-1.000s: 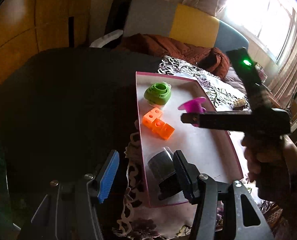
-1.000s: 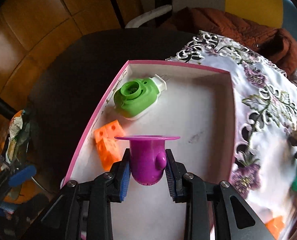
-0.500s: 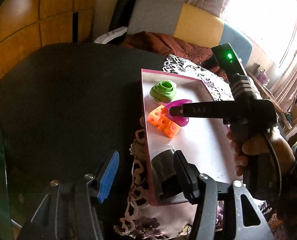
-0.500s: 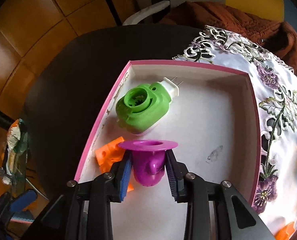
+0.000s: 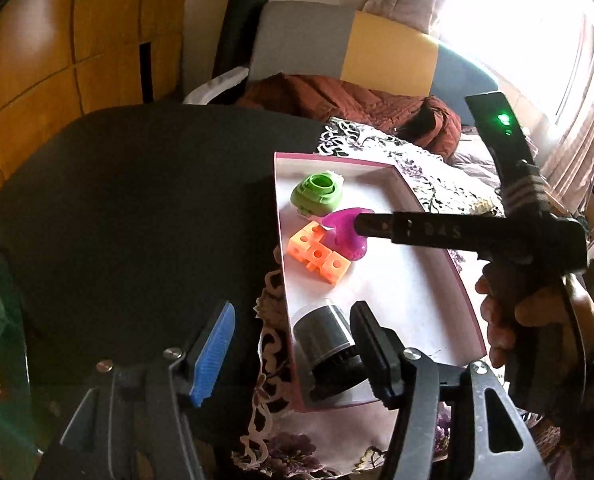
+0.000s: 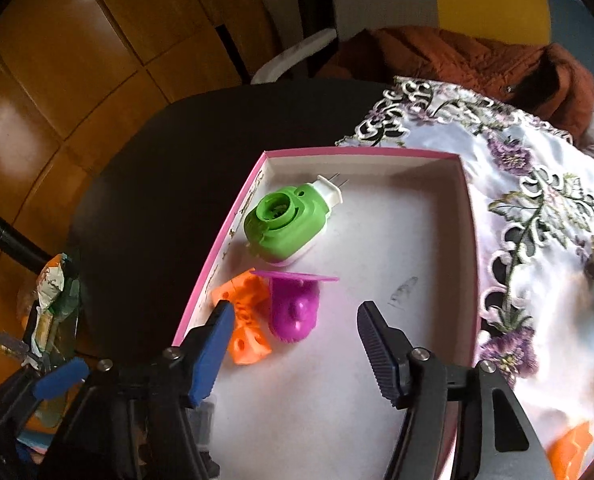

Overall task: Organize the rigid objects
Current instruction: 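Lower the purple funnel into the tray and open the right tool, then move both tools away from the tray toward the remaining toys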

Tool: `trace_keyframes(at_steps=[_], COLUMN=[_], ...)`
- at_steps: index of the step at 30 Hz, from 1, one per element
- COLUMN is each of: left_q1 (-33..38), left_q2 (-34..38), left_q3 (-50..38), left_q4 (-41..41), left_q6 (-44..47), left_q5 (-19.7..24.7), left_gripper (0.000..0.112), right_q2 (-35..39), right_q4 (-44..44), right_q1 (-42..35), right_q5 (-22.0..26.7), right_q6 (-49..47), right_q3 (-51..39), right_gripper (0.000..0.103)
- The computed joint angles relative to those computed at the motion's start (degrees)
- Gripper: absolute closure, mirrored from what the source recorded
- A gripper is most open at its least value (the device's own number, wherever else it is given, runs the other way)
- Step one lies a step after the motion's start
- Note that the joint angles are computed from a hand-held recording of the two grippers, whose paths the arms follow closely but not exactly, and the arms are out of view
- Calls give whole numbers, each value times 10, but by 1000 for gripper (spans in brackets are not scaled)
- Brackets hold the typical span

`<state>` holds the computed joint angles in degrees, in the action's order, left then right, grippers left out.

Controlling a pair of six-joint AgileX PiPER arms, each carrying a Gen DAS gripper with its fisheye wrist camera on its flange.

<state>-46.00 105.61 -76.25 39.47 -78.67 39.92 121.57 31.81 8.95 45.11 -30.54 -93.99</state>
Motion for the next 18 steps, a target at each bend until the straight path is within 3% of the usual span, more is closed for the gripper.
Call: trace_keyframes(at_steps=[8, 18], left_q1=[-15, -25], left_q2=[3, 33], left_q3=[-24, -88], left_q4=[12, -6], left_q6=[13, 72], left_q5=[23, 43], left_gripper=[51, 51], right_q2=[-76, -121], right_q4=[39, 70], right_q1=[-29, -113], right_q5=[-53, -52], right_q6=[-78, -131], right_q3=[93, 120], right_gripper=[34, 33])
